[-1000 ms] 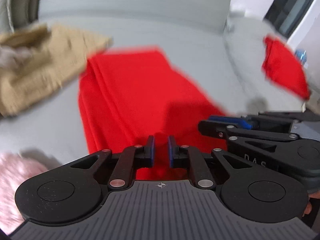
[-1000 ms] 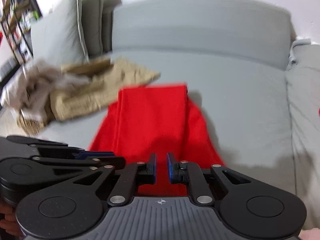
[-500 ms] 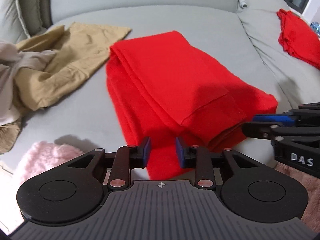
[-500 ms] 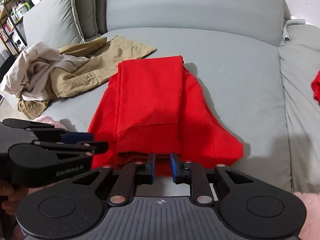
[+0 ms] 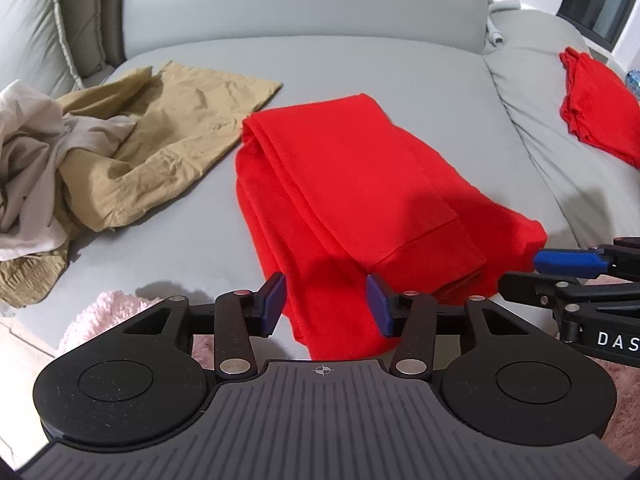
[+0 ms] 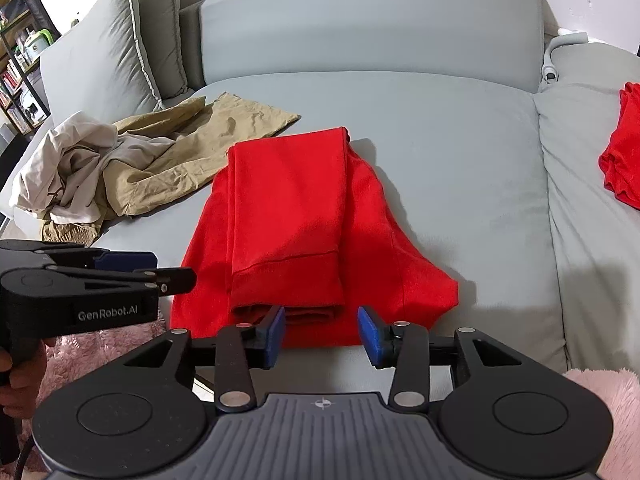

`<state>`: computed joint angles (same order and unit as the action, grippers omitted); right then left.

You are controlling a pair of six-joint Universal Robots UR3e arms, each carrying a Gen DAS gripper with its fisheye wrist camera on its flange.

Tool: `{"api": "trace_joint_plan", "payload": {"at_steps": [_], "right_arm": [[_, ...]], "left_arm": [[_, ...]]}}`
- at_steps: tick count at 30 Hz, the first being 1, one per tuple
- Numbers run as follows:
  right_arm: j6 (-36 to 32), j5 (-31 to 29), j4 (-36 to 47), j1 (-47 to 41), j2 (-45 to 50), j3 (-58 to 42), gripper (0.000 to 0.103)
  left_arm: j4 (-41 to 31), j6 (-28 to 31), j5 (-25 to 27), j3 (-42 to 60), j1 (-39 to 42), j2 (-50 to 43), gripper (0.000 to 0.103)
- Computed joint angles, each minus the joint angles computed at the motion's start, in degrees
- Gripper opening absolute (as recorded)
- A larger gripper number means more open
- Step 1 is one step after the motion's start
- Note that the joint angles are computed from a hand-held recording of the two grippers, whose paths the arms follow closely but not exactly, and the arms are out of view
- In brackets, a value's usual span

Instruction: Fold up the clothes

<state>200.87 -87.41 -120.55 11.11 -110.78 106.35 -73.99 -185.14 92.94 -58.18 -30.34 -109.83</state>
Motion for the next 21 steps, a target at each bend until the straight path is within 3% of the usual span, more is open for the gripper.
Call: {"api": "trace_joint_plan", "payload": {"at_steps": [8, 12, 15, 21], "right_arm": [[-2.61, 4.94, -0.74, -5.12, -3.00, 3.09, 0.052], [-6.85, 8.74, -1.35, -10.15, -2.16, 2.99, 0.061], [-9.83, 11.91, -1.62, -14.40, 0.18, 1.76, 0.067], [-14.48, 21.40, 2.89, -24.54, 8.85, -2.76, 0.074]], "left_arm": [[-2.53, -4.04, -8.77, -2.55, 8.68, 1.79, 0.058], [-2.21, -6.26, -11.24, -2.33, 11.93, 1.47, 0.066], [-6.09, -6.83, -14.51, 2.89, 14.02, -2.41, 0.071], [-16.23, -9.45, -17.99, 16.36, 15.67, -13.41, 0.071]]}}
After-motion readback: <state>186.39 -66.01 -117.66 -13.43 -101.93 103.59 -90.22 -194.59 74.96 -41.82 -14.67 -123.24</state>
